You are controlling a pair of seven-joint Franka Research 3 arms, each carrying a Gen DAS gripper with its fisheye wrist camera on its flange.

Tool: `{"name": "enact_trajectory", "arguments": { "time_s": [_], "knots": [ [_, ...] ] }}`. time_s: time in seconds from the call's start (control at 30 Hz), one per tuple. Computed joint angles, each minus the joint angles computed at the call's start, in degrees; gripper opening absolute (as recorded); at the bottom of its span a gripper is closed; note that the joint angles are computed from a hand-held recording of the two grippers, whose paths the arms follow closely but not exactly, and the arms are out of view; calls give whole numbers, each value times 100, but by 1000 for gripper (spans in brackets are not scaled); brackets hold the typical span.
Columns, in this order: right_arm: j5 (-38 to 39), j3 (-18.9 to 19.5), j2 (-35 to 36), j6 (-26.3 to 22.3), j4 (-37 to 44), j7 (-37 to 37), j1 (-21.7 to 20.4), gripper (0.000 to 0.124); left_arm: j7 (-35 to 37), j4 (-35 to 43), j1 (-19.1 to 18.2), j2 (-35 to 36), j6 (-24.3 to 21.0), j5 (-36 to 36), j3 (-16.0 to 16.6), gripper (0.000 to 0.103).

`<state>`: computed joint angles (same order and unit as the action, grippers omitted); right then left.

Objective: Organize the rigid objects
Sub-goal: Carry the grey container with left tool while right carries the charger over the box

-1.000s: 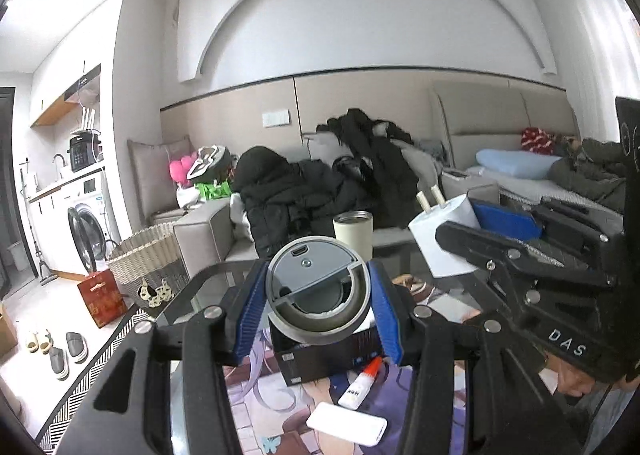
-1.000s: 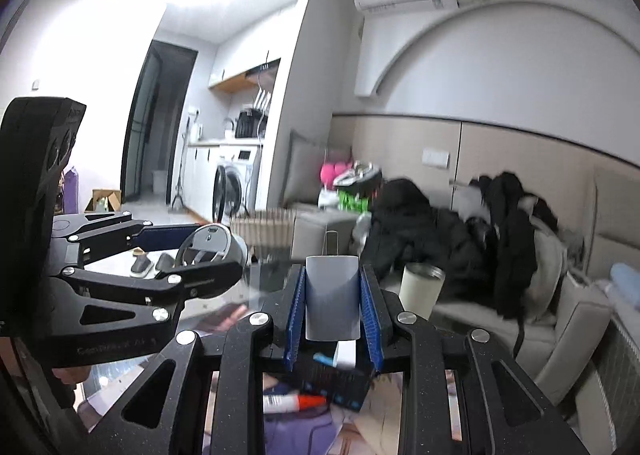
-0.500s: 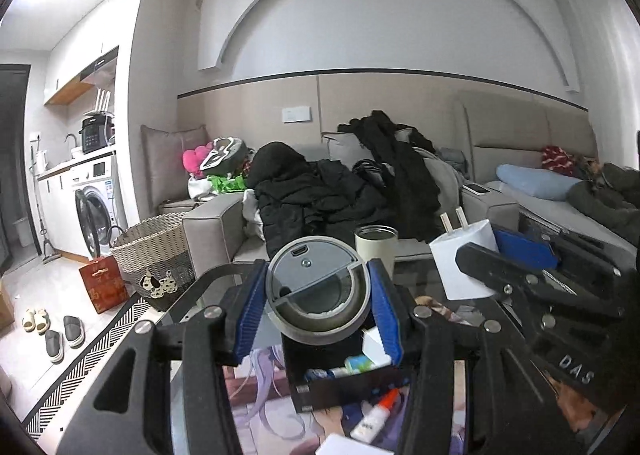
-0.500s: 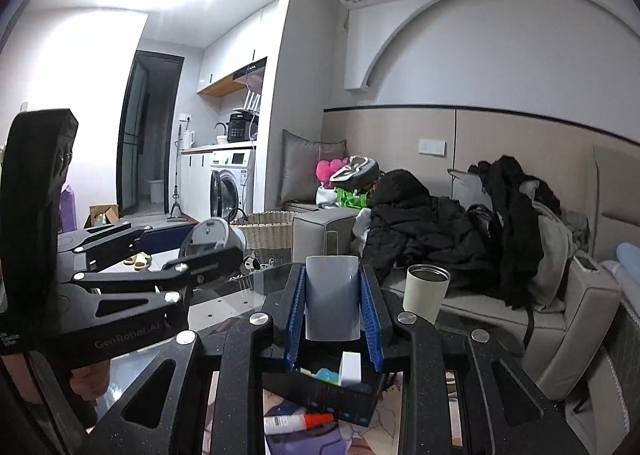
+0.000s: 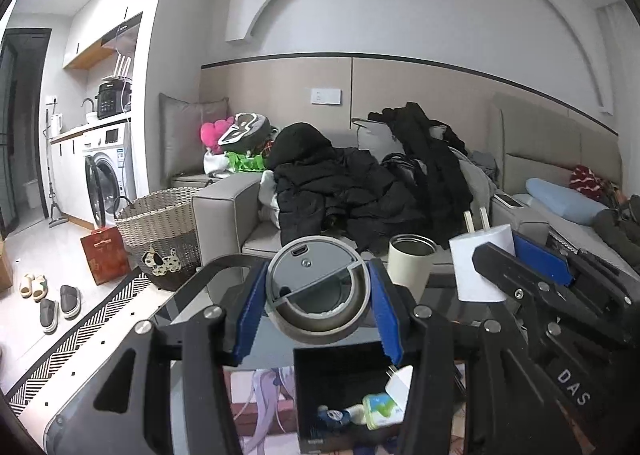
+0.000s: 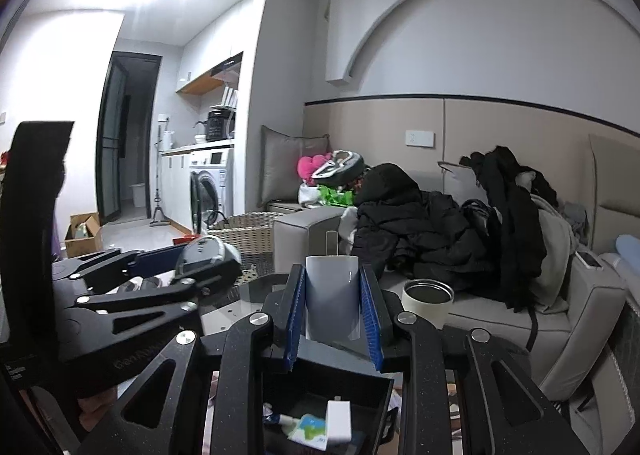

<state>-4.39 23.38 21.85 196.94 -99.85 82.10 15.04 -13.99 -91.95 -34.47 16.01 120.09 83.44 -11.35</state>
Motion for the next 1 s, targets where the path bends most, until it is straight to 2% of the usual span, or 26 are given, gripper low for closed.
{"name": "enact_trajectory", "arguments": {
  "time_s": [0.13, 0.23, 0.3, 0.4, 0.57, 0.7, 0.93, 1.0],
  "knots": [
    [366, -441, 207, -346, 400, -202, 418, 26, 207, 123, 99, 131, 151, -262, 21, 49],
    [781, -982, 340, -702, 652, -371, 891, 26, 719, 361, 212, 362, 339, -862, 39, 49],
    [1034, -1526, 449, -962, 868, -396, 1335, 26, 1049, 492, 282, 507, 540, -1302, 68, 49],
    [1242, -1883, 560, -1352, 1058, -462, 1617, 26, 1482, 728, 294, 739, 681, -1798, 152, 49],
    [1419, -1905, 810, -2205, 1459, -435, 1566, 26, 2095, 1085, 337, 1119, 900, -2749, 250, 49],
    [1355, -1943, 1044, -2771, 1785, -388, 1550, 26, 2551, 1407, 221, 1371, 726, -3118, 359, 49],
    [1229, -1964, 1303, -3529, 2154, -189, 1529, 26, 3004, 1658, 151, 1617, 704, -3614, 447, 49],
    [1199, -1972, 1358, -3606, 2207, -143, 1528, 26, 3075, 1688, 148, 1653, 714, -3730, 459, 49]
  ]
}}
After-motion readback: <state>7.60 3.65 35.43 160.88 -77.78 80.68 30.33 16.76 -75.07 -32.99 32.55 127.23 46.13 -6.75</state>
